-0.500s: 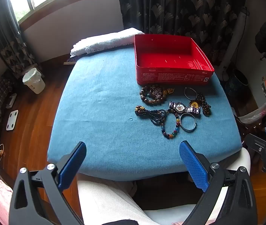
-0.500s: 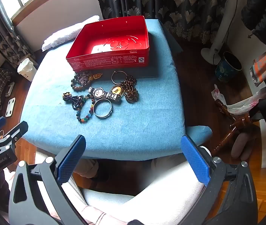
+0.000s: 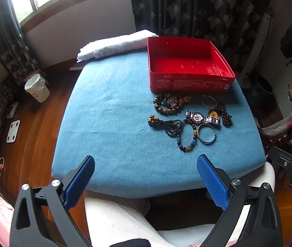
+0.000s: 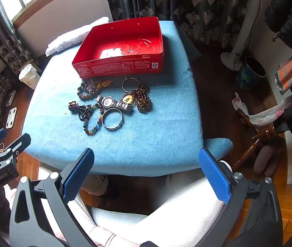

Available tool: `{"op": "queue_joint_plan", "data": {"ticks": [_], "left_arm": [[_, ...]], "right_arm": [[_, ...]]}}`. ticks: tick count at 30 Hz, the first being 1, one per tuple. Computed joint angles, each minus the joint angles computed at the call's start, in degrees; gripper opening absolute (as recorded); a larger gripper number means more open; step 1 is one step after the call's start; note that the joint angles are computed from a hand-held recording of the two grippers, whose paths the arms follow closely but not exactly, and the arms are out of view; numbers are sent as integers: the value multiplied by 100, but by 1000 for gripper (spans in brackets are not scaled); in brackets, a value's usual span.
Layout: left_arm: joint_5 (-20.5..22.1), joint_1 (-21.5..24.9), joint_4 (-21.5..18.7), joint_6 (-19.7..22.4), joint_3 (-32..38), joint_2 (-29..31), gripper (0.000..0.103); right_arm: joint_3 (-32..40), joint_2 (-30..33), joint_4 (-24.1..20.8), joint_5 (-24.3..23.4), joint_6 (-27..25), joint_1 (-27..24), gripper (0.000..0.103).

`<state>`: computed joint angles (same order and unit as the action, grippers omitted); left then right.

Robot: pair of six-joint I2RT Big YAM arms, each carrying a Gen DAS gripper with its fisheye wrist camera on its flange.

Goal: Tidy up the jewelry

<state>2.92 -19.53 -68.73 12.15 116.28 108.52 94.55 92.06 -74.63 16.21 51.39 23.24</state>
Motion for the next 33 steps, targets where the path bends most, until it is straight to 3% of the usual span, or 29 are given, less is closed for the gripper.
{"op": "queue_joint_plan", "data": {"ticks": [33], "left_arm": [[-10,0,1,-4,0,0,97]], "right_arm": [[-6,7,20,1,-24,-14,98]]}}
